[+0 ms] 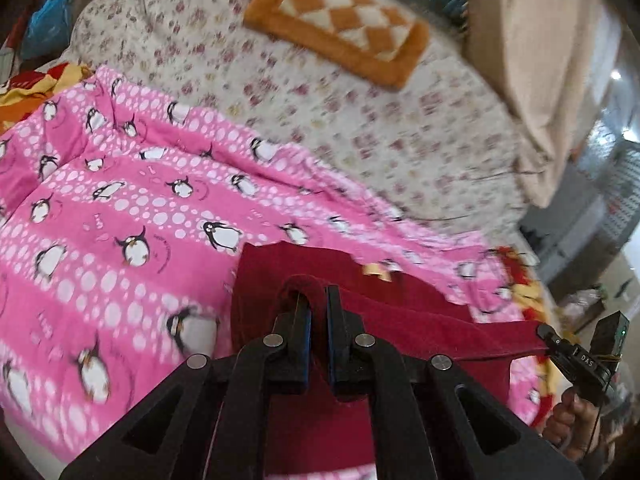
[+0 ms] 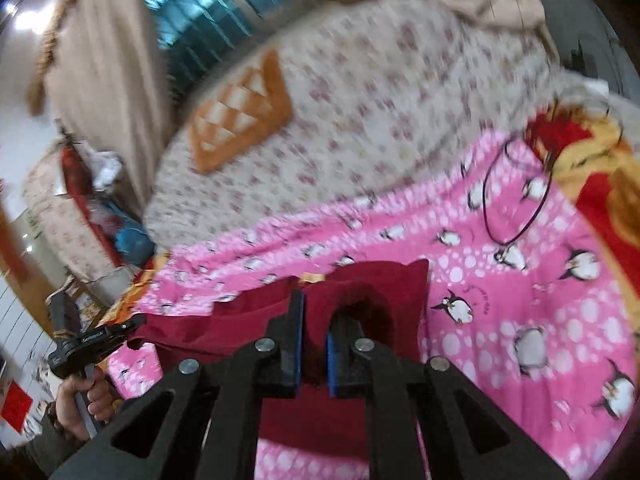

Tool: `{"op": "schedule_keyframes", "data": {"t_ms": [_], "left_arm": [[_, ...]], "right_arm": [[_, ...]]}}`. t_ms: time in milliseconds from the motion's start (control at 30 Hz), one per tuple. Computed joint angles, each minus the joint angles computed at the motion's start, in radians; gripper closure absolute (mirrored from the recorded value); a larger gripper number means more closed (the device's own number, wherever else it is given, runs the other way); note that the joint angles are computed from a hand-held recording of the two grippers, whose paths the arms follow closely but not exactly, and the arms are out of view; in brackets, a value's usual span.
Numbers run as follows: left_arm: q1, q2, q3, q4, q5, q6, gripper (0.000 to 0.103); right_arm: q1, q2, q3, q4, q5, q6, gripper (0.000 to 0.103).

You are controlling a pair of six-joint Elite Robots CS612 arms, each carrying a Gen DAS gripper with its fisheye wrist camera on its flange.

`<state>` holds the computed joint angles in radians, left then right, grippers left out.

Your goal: Fold small clothes

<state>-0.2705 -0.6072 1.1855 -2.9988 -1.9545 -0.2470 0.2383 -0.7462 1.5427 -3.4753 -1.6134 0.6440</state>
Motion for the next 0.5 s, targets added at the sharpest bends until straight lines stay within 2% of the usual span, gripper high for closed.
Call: {"op": "schedule_keyframes", "data": {"t_ms": [133, 300, 400, 433, 500], "left_arm": [[-0.015, 0.07, -0.126, 0.136, 0.061, 0.029, 0.103], [-0.037, 0.147, -0.25, 0.23, 0.131, 0.099, 0.103], [-0.04, 0.183, -0.301, 0.302, 0.128, 0.096, 0.103], [-0.04, 0.19, -0.313, 0.334, 0.126, 0.087, 0.103], [-0.039, 0.195, -0.319, 0.342, 0.127, 0.083, 0.101]], "right_arm": [[-0.037, 0.069, -0.122, 0.198, 0.053, 0.065, 0.094], [-0.058, 0.133, -0.234, 0.342, 0.051, 0.116, 0.094], [-0.066, 0.165, -0.28, 0.42, 0.051, 0.155, 0.093], [-0.068, 0.173, -0.286, 0.427, 0.055, 0.17, 0.093], [-0.074, 0.189, -0.288, 0.405, 0.079, 0.217, 0.088]]}}
